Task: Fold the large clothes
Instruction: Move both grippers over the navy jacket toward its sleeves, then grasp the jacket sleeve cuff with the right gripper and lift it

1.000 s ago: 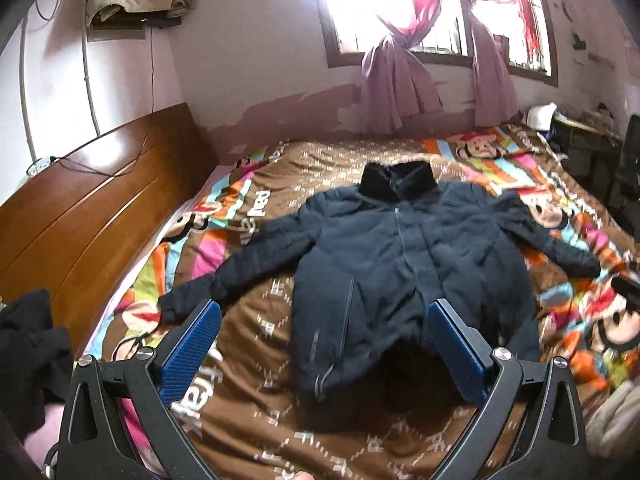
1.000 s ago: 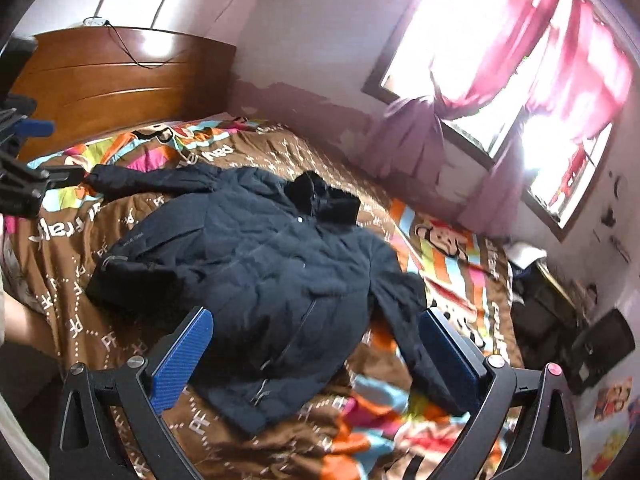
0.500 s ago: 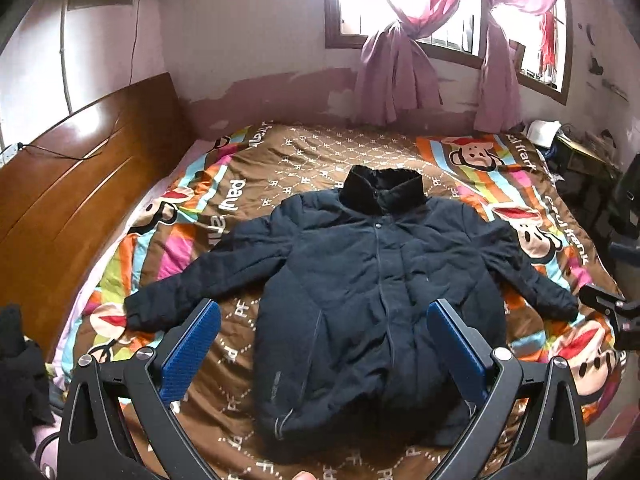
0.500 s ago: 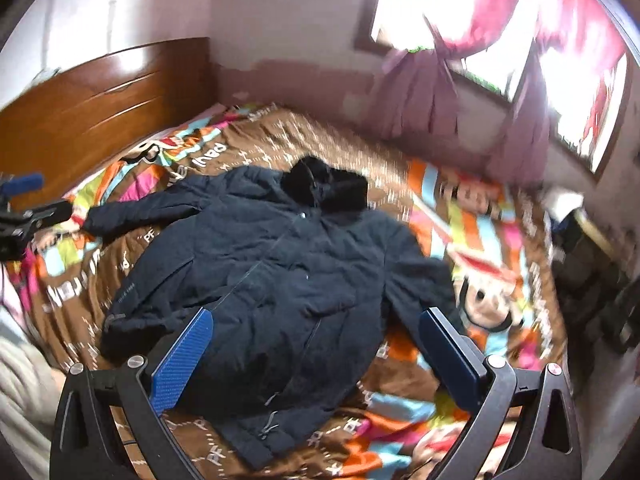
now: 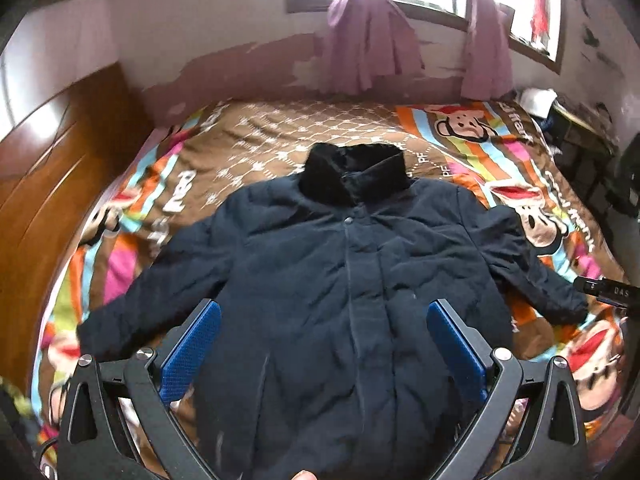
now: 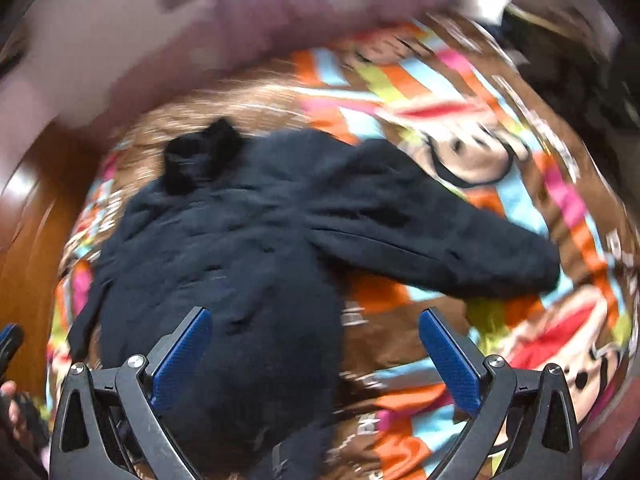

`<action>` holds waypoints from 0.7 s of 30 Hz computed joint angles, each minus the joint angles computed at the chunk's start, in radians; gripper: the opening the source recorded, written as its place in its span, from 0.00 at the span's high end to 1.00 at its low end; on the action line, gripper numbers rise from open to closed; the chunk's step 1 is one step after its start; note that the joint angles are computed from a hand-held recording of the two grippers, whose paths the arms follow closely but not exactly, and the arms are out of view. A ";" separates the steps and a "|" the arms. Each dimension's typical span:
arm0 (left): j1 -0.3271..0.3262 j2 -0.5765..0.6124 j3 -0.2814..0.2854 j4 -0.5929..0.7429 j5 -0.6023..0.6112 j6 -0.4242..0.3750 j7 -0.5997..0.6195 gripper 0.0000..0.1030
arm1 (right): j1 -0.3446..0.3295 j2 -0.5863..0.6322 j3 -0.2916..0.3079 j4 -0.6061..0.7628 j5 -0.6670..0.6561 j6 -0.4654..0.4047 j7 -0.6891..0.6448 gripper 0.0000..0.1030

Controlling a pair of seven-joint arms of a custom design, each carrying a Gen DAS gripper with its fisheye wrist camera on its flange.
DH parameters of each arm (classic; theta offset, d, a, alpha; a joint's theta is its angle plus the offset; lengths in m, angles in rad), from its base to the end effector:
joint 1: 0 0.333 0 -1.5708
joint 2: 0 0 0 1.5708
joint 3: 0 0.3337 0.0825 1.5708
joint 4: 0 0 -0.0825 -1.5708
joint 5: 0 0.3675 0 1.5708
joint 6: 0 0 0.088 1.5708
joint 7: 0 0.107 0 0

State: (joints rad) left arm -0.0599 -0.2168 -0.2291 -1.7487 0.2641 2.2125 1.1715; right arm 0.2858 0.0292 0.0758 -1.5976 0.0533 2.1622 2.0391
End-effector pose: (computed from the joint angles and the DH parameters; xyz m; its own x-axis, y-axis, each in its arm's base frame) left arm 0.4871 -0.1540 0.7439 0.0337 -0.9981 -0.0519 -0.7435 0.0097 -0.6686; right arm 0.5551 0.2114 0.6789 -0.0553 -0.9586 -0.2794 -0.8857 0.1763 -0.4295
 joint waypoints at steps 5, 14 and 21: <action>-0.029 0.164 -0.011 0.050 0.087 0.103 -0.026 0.02 | -0.056 0.043 -0.046 -0.104 -0.043 0.094 0.096 0.00; -0.168 0.377 0.053 0.102 0.233 0.261 -0.093 0.02 | -0.148 0.051 -0.085 -0.308 -0.037 0.310 0.237 0.00; -0.250 0.495 0.087 0.185 0.240 0.280 -0.091 0.02 | -0.206 0.020 -0.107 -0.460 0.070 0.448 0.346 0.00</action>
